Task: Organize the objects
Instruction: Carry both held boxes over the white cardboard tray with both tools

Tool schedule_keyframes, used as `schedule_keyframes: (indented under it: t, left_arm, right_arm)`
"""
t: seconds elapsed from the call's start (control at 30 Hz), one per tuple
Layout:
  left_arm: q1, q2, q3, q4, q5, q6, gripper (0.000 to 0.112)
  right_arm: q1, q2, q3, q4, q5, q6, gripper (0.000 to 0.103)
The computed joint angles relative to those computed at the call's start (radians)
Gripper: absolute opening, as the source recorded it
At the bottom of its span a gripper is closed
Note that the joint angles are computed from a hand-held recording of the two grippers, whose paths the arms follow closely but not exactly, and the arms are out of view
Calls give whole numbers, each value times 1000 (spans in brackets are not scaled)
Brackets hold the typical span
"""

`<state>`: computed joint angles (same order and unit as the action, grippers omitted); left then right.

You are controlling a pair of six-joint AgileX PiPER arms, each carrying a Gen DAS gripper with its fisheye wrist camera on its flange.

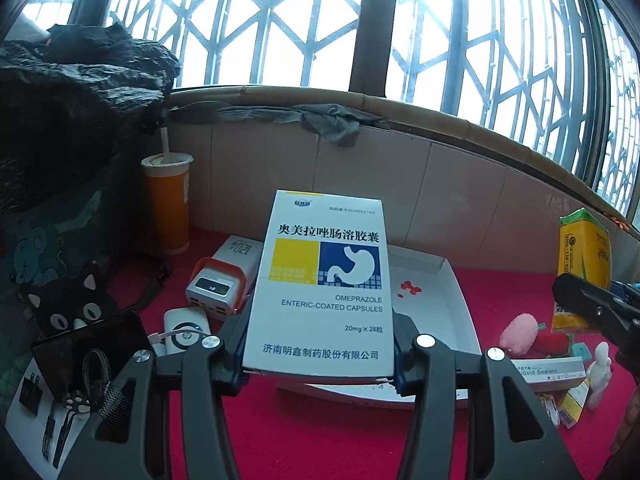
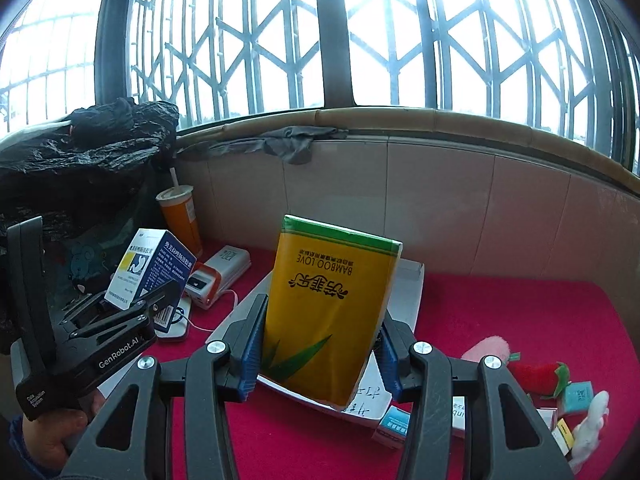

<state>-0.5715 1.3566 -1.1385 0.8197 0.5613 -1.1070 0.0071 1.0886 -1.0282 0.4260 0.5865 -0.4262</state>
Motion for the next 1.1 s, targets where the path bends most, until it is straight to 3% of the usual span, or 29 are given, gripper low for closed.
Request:
schedule_keyframes:
  t: [0.63,0.83,1.1]
  left_arm:
    - [-140,340,-548,-82,150,302,51]
    - [-157,404,-635,-92,180,341,51]
    - [-105,427,-656,-132,186,371,51]
  right_arm:
    - [-355,76,-108,303,64,-204,52]
    - [-356,106,-109,298,44,-192,52]
    - [-231,175,-182,167,1,-65,52]
